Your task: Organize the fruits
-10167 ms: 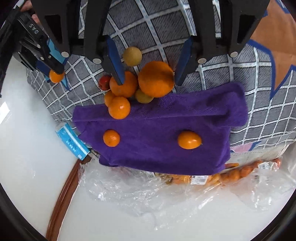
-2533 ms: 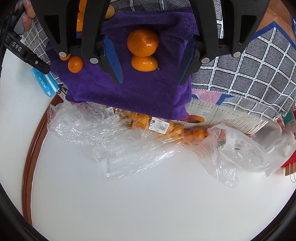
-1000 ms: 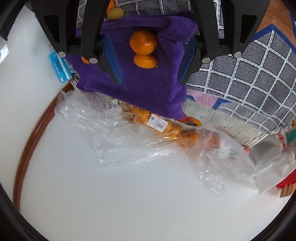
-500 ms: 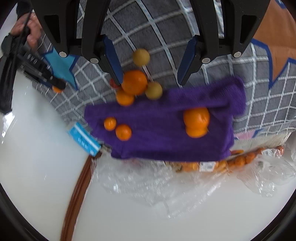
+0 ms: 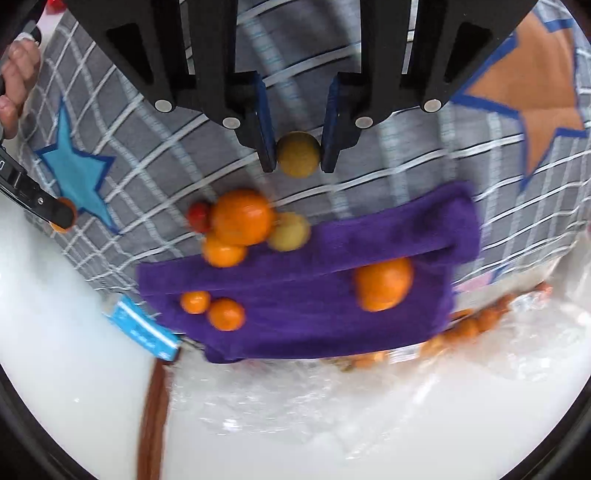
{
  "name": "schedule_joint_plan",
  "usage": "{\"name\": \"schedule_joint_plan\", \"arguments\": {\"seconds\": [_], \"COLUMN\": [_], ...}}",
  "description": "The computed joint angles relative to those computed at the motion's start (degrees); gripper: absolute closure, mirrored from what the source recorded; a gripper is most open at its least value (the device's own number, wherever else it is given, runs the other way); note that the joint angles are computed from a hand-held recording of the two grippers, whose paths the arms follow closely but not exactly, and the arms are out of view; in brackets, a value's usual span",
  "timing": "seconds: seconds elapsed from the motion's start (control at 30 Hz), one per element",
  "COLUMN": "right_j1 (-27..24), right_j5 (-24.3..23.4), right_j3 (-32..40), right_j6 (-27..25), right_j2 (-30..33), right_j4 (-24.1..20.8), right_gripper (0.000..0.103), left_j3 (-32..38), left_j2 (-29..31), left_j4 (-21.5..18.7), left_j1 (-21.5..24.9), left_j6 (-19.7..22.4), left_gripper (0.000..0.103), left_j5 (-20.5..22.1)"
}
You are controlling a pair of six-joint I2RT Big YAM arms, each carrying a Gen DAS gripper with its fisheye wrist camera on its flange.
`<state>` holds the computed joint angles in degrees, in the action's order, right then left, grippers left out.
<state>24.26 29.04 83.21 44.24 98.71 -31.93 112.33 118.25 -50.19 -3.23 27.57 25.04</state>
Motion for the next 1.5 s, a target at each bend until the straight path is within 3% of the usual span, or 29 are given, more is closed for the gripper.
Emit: {"name": "schedule_joint_plan", "arguments": {"seconds": [0.2, 0.3, 0.37, 0.47, 0.67, 0.93, 1.07, 1.23, 1.4, 1.5], "right_j1": [-0.2, -0.5, -0.6, -0.6, -2.1, -2.0, -1.9, -0.9, -1.0, -1.1], "right_j5": [-3.3, -5.1, -5.3, -4.5, -9.5, -8.9, -8.3, -4.9, -4.9, -5.1], "right_j3": [6.2, 11.7, 14.2, 17.9, 16.9, 17.4, 18.2, 23.1, 23.1, 22.6], "right_j6": [-2.9, -4.9, -6.1, -6.7, -4.2, -3.9, -4.4, -7.3, -7.1, -6.4], "right_j2": [4.4, 7.9, 9.9, 13.1, 12.8, 13.2, 13.6, 16.3, 16.4, 16.0], "right_j4": [-4.2, -7.4, -8.6, -12.4, -11.5, -12.3, -13.2, -19.1, -19.4, -18.8], "right_gripper": [0.067, 0.067, 0.067, 0.067, 0.067, 0.067, 0.067, 0.067, 0.067, 0.067], "left_j3": [4.4, 6.5, 5.1, 5.5, 6.2, 8.2, 7.7, 7.2, 5.7, 6.1], "left_j2": [2.7, 4.2, 3.9, 4.1, 4.7, 5.9, 5.6, 5.2, 4.3, 4.5], "left_j4": [-0.5, -2.1, 0.1, -0.1, -0.6, -2.6, -2.1, -1.8, -0.4, -1.1], "left_j1": [2.4, 2.8, 3.0, 2.9, 3.1, 4.1, 3.9, 3.6, 2.9, 3.4], "left_j6": [-3.6, -5.3, -6.4, -6.7, -7.1, -9.2, -8.7, -8.1, -7.1, -7.0], "left_gripper": [0.079, 0.079, 0.079, 0.079, 0.079, 0.079, 0.079, 0.078, 0.079, 0.080], "left_j5": [-4.6, -4.0, -3.2, -3.2, -2.3, 1.7, 0.6, -0.4, -2.7, -0.5]}}
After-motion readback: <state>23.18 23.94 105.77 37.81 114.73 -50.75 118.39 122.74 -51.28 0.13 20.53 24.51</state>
